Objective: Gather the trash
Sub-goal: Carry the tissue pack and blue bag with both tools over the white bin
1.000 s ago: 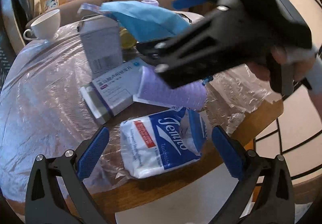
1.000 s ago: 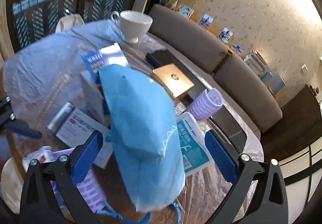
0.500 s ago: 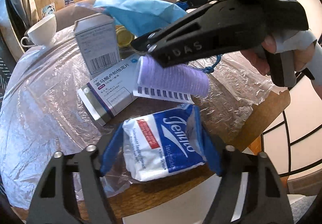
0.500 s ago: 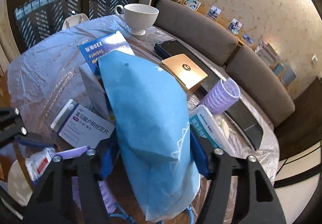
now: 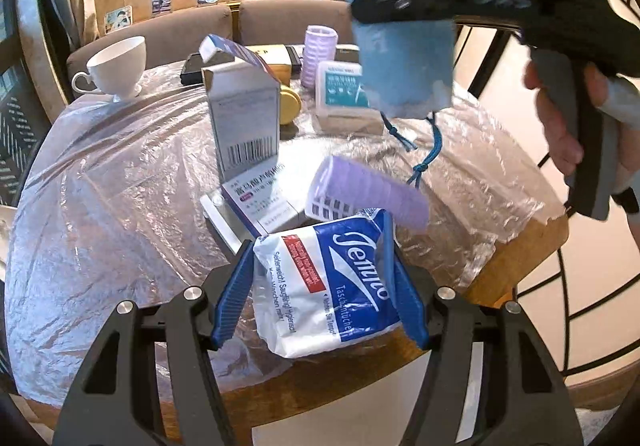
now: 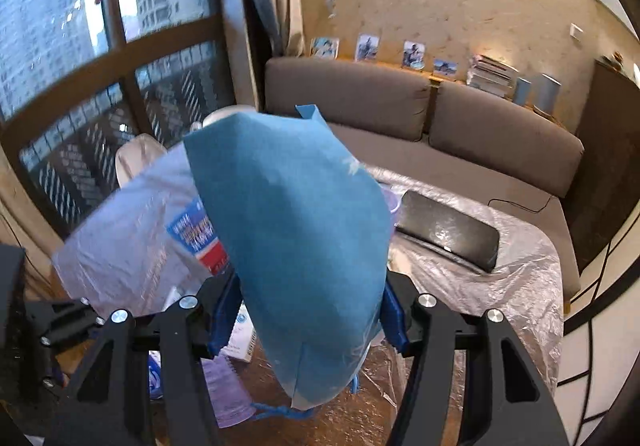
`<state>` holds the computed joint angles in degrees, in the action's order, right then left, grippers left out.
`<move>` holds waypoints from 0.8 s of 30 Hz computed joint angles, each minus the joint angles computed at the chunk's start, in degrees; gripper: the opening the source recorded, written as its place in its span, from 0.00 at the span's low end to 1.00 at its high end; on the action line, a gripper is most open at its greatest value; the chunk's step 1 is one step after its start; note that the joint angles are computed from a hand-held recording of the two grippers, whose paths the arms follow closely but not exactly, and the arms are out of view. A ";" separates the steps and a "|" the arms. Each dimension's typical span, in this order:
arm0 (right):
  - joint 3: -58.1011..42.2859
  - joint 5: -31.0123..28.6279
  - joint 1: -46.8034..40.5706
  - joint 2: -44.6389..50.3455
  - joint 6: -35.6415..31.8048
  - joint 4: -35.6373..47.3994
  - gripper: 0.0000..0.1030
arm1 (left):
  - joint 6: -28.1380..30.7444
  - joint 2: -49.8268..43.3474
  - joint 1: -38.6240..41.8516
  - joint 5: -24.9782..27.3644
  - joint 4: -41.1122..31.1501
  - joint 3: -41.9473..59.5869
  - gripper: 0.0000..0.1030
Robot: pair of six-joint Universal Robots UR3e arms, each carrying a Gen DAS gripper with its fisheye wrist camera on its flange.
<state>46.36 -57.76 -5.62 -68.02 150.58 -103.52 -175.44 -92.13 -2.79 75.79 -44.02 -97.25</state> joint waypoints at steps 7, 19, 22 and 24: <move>-0.16 6.90 -5.05 -4.18 0.90 4.19 0.56 | -1.22 0.13 0.39 -3.29 0.56 2.60 0.63; 11.25 10.74 -12.51 -17.69 -6.47 15.16 0.56 | -0.14 2.89 0.82 -3.71 -2.27 3.13 0.63; 15.40 8.97 -13.25 -20.46 -8.19 17.69 0.56 | 0.21 4.13 1.23 -3.37 -3.21 2.17 0.63; 18.28 8.83 -14.11 -22.22 -9.50 19.91 0.56 | 0.23 5.08 1.69 -3.47 -3.77 1.16 0.63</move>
<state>64.64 -48.93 -19.73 -90.25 141.09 -83.61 -175.20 -87.06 -1.10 72.32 -47.79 -96.09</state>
